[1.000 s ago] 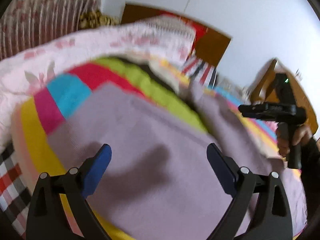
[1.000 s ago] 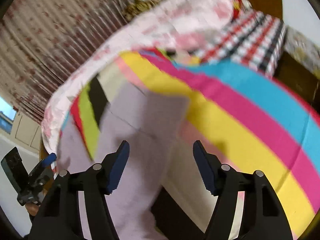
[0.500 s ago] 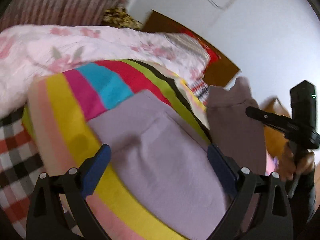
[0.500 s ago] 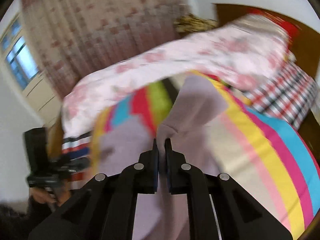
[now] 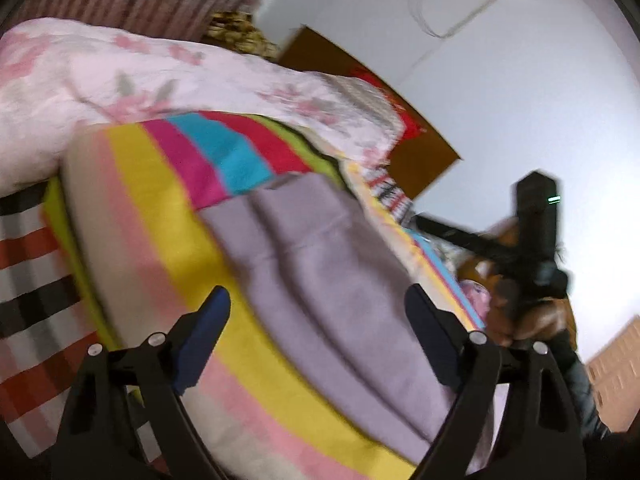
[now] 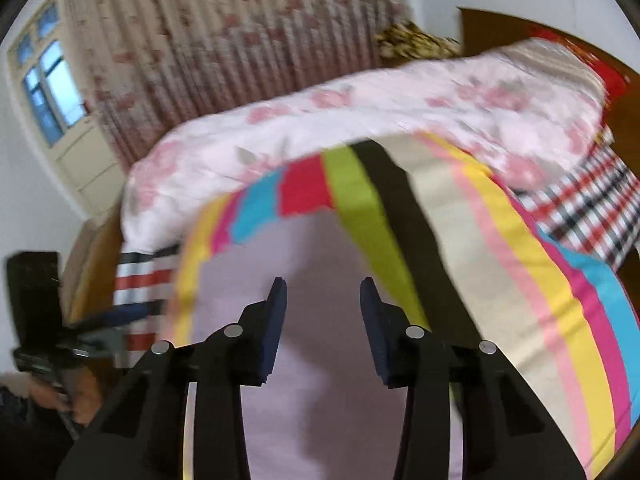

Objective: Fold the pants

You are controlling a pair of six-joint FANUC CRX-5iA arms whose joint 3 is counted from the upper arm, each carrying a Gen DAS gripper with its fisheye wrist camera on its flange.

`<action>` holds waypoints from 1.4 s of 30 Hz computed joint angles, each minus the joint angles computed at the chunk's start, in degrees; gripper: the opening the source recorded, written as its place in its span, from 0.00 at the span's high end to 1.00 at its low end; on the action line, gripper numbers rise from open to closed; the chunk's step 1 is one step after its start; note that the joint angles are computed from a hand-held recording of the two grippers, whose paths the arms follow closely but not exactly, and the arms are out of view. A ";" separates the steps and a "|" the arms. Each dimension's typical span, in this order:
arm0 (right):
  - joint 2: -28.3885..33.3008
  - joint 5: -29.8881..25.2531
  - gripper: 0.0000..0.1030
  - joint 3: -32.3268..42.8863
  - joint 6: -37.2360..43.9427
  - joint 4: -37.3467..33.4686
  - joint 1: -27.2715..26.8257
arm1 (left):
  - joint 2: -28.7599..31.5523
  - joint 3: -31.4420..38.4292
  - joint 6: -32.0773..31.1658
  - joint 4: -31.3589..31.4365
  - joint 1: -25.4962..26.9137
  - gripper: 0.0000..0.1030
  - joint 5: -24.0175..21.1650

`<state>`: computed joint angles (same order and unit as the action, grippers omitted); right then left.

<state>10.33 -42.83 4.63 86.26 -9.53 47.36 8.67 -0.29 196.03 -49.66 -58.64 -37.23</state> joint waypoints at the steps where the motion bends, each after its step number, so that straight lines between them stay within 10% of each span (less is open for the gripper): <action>1: 0.30 0.19 0.63 -0.31 0.39 0.04 -0.49 | 1.18 1.16 -3.20 1.97 1.15 0.15 1.14; 7: 2.07 1.85 0.63 -1.98 2.21 1.45 -1.37 | 7.91 3.26 -18.82 19.42 9.10 0.39 8.33; 20: 6.59 -4.34 0.69 5.11 14.59 -10.64 -5.34 | 8.67 3.74 -14.29 16.47 9.15 0.46 9.60; 22: 6.06 -3.41 0.91 4.55 15.65 -11.82 -5.59 | 9.15 5.16 -13.03 15.24 8.21 0.81 5.41; 25: 3.93 0.78 0.95 1.56 14.46 -9.43 -4.49 | 7.73 3.38 -8.67 11.81 7.72 0.97 7.33; 37: -1.60 4.41 0.95 -2.08 6.06 0.55 0.27 | 1.39 3.59 -5.27 4.28 3.30 0.98 2.55; 42: 2.68 -0.54 0.95 2.16 3.71 3.02 2.54 | 0.74 -2.14 -10.00 15.19 8.49 0.98 6.09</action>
<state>13.01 -43.37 6.80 89.98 -6.51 49.90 9.41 -2.43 186.02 -34.47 -50.15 -31.14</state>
